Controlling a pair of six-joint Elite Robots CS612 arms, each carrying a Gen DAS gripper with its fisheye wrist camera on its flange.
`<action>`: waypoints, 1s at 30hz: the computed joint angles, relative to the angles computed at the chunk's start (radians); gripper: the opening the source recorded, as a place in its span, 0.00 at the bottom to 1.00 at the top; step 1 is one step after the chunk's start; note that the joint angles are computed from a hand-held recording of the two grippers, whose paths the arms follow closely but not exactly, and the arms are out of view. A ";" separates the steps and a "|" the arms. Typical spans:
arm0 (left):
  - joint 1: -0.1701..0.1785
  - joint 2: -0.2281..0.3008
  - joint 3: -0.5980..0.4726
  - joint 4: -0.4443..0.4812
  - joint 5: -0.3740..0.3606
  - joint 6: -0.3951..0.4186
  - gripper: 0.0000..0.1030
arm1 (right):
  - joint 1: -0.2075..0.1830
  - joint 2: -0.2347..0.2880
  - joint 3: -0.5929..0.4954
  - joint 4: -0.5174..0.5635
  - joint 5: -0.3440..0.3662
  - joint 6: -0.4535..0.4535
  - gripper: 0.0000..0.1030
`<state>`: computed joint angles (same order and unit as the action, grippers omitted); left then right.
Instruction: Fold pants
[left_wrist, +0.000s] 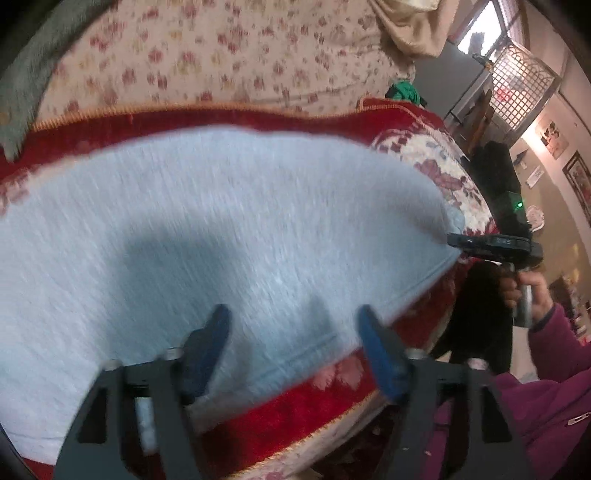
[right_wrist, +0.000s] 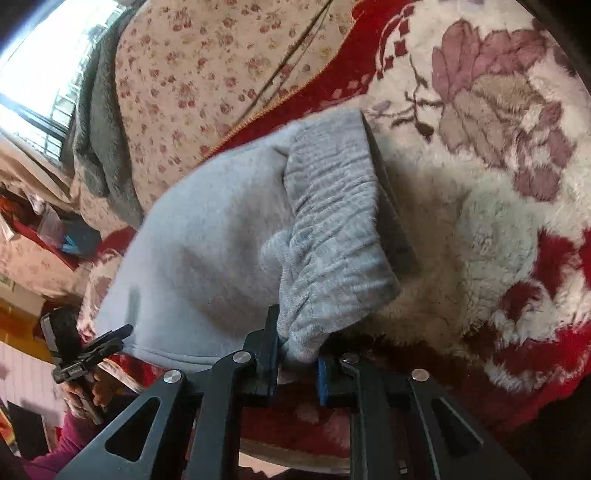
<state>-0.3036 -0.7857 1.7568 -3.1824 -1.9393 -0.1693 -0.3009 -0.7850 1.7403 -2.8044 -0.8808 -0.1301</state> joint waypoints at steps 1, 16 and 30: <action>0.002 -0.001 -0.006 -0.012 0.005 0.002 0.82 | -0.002 -0.014 -0.002 0.026 -0.033 -0.002 0.36; 0.037 0.138 -0.370 0.191 0.027 -0.057 0.84 | 0.150 0.018 -0.186 -0.054 -0.030 -0.289 0.68; 0.040 0.253 -0.628 0.669 -0.183 0.159 0.84 | 0.159 0.074 -0.160 0.054 -0.082 -0.487 0.67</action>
<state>-0.2634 -0.5322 1.1290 -2.5133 -2.1226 -0.0100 -0.1423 -0.7115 1.5808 -2.7506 -0.9629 -0.6174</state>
